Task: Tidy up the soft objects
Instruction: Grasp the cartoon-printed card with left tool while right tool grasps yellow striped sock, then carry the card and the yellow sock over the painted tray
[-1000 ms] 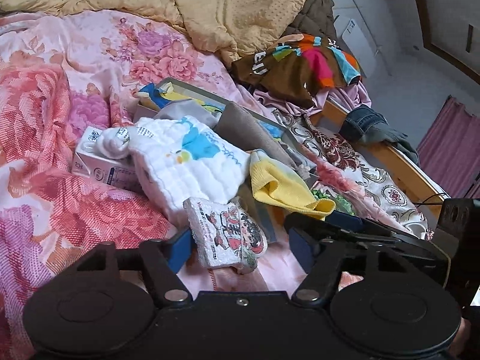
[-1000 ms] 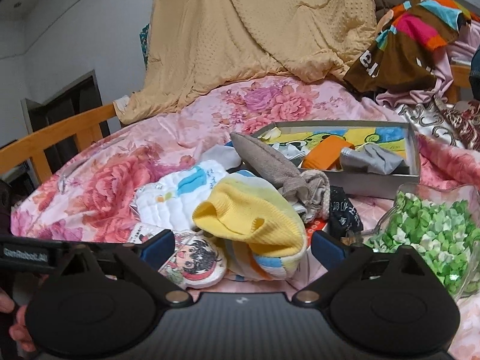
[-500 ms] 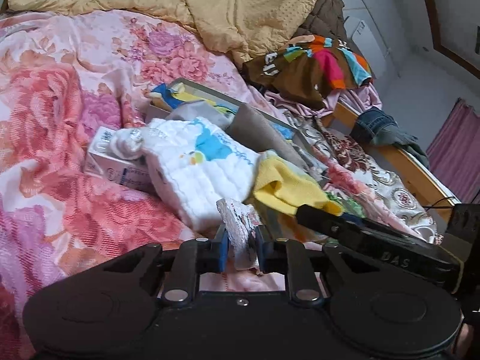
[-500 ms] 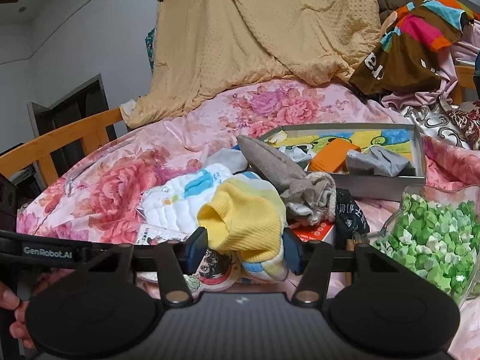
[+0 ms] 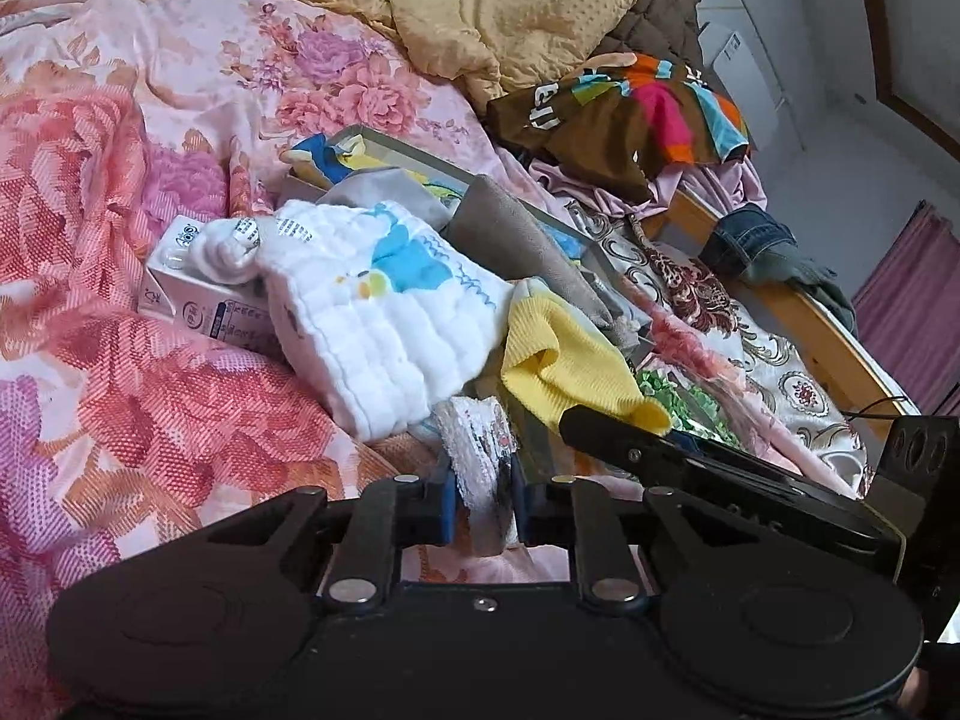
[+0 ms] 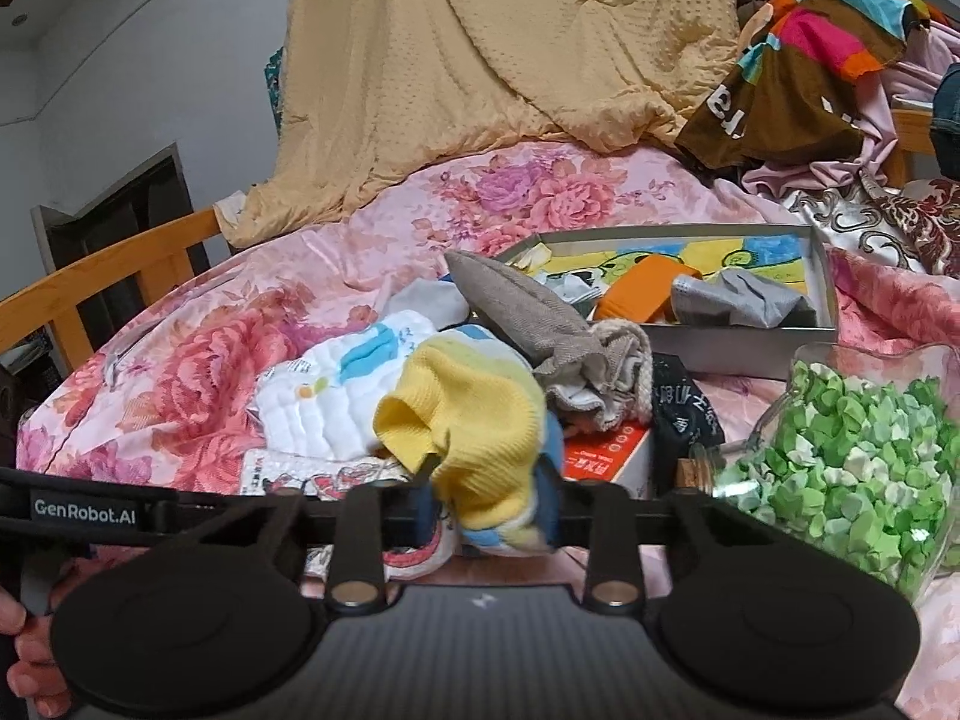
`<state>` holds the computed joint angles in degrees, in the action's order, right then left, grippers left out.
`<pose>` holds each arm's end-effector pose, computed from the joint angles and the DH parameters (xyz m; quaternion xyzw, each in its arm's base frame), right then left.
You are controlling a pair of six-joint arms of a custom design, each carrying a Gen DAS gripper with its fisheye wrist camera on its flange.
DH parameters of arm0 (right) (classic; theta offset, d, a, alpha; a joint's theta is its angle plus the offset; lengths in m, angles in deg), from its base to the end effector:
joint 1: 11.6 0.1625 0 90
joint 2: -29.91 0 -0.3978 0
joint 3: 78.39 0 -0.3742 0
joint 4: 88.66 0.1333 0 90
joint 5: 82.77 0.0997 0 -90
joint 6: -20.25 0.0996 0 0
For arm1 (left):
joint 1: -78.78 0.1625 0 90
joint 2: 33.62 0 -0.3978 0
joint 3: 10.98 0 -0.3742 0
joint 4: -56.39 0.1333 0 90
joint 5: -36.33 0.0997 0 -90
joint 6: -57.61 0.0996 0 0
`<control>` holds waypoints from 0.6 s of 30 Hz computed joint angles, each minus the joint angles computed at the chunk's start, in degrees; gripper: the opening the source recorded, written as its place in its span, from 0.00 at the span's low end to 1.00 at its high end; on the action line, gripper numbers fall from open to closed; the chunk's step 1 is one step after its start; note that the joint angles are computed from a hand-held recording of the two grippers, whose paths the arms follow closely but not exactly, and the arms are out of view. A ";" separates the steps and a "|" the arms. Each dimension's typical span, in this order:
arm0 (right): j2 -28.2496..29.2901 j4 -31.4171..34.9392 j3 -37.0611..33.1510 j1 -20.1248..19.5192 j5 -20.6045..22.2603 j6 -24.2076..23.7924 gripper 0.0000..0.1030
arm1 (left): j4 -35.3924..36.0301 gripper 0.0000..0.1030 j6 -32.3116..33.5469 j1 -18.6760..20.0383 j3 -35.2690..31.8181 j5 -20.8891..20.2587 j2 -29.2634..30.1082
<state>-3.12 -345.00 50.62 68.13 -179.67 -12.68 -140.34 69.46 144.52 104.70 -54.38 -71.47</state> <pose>0.0443 -0.4360 0.0678 0.1263 -0.8068 0.5166 0.2574 -0.0967 -0.5360 0.0018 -0.3016 -0.9202 0.2474 0.0329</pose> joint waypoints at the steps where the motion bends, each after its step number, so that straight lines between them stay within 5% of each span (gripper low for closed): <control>1: -0.13 -0.07 0.08 0.06 -0.16 0.26 0.19 | -0.25 0.18 -0.20 -0.21 0.17 0.47 -0.05; 18: 0.47 -11.65 5.19 3.89 -1.11 -3.01 0.10 | -10.80 0.10 -5.92 -4.86 9.68 7.64 -5.26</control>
